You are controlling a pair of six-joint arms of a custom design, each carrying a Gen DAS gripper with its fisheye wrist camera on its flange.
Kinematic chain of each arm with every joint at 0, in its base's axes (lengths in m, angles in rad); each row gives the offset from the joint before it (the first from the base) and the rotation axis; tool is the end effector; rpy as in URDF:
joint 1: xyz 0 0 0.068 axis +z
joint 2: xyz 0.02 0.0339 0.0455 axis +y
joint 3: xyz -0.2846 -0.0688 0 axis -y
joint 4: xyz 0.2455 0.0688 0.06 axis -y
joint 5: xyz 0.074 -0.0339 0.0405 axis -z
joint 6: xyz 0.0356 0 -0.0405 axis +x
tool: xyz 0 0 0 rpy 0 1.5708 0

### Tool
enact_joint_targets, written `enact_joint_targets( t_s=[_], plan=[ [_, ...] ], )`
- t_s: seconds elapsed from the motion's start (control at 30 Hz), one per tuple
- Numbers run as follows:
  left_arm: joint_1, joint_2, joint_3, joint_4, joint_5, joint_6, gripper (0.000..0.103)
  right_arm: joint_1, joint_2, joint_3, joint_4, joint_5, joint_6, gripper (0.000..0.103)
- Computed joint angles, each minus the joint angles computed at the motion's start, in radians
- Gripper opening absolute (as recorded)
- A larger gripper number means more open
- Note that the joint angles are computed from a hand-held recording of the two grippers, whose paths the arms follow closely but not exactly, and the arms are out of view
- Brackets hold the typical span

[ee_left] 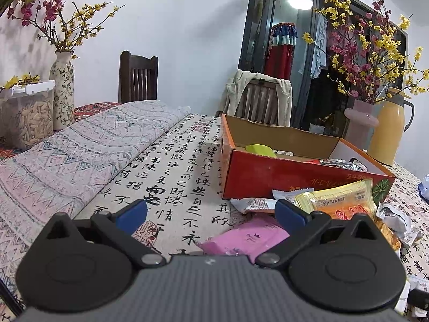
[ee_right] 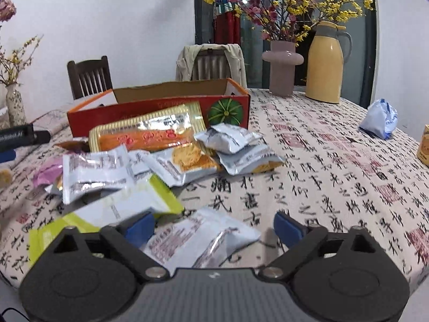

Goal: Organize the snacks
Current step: 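Move both tools back over the remaining snack pile, then grasp the white printed packet with the right tool while the left tool grasps the pink pack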

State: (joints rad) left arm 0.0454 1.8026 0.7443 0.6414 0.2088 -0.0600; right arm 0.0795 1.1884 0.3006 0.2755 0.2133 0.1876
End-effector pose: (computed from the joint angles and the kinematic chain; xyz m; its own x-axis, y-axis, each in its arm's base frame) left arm 0.3575 0.0089 0.1619 -0.4125 -0.0775 -0.9077 0.1204 0.9830 -0.1386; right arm 0.2043 0.0087 0.1625 -0.5452 0.1394 -0.8267 0.2003 0.9792 0.0331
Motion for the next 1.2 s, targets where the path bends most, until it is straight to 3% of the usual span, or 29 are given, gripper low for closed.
enact_joint_targets(
  t_s=[0.23,0.37,0.77,1.03,1.2],
  plan=[
    [-0.003,0.002,-0.001,0.002,-0.013,0.0,0.103,0.014,-0.037,-0.039,0.006,0.024,0.006,0.07],
    [-0.006,-0.001,-0.002,-0.001,-0.022,0.001,0.103,-0.007,-0.055,-0.062,0.036,-0.018,-0.028,0.049],
    [-0.011,0.002,0.011,-0.026,-0.037,0.003,0.103,-0.18,-0.038,-0.083,0.19,-0.187,-0.082,0.043],
    [-0.018,0.006,0.023,-0.046,-0.056,0.002,0.103,-0.285,0.163,-0.001,0.423,-0.259,-0.111,0.043],
    [-0.02,0.006,0.029,-0.058,-0.058,0.008,0.103,-0.33,0.288,0.059,0.441,-0.326,-0.062,0.042]
  ],
)
